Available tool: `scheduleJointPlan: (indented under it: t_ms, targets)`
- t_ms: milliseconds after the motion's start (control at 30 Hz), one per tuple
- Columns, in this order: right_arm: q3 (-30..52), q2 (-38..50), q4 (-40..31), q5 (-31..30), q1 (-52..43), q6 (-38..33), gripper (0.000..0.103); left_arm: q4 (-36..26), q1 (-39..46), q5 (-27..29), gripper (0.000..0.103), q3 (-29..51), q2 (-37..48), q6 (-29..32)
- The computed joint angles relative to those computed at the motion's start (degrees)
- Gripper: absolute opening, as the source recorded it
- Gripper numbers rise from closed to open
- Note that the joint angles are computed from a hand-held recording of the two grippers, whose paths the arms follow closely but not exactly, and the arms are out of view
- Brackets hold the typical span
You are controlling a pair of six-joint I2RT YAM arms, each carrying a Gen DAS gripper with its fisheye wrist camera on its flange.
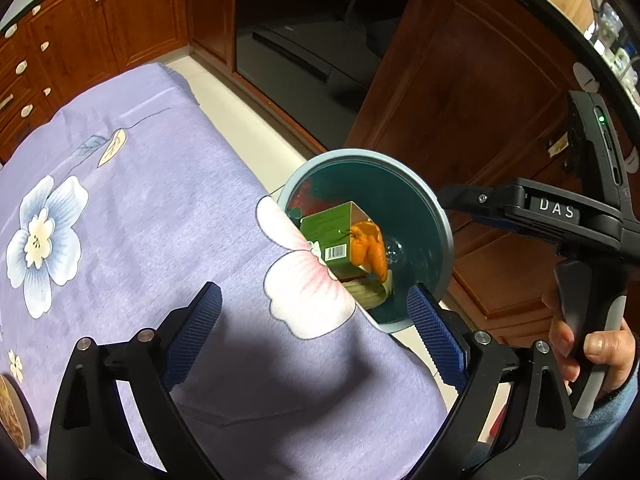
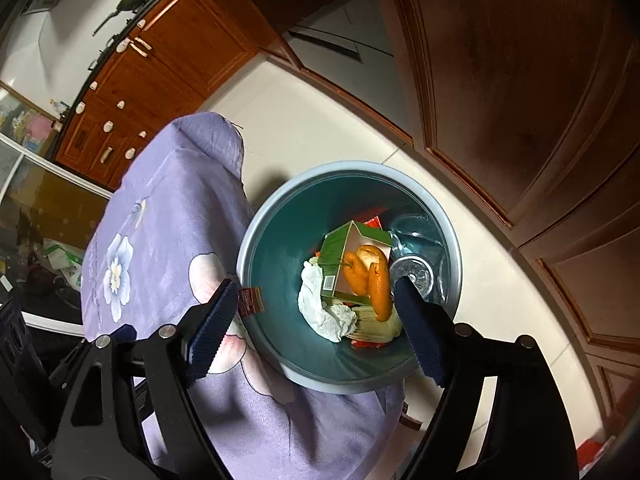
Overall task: Collect trash
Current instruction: 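Carry tissue and orange over the teal bin and open both tools, then move both tools back over the wicker basket on the table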
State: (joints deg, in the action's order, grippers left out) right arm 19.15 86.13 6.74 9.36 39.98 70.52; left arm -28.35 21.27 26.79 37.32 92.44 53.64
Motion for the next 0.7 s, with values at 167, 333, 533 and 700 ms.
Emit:
scheduleJointPlan:
  t_ms: [167,333,533,700]
  targets:
    - [2.57,-0.55,-4.03,1.74,2.98,2.05,0.078,-2.68,4.93,1.15,0.095,1.53,0.51,3.68]
    - [7.10,1.55,-6.44,2.68,6.29,2.36,0.078,-7.67,13.70,2.91,0.095,4.08,0.43,10.38]
    - [15.96,6.49,-10.02,4.36,11.63,2.74,0.078,-13.16,23.83,4.09,0.095,11.28,5.06,16.47]
    - [24.98,11.72,-14.01,5.58,15.24,2.17,0.078,-17.28,31.93,5.04,0.095,19.50,10.76,20.66]
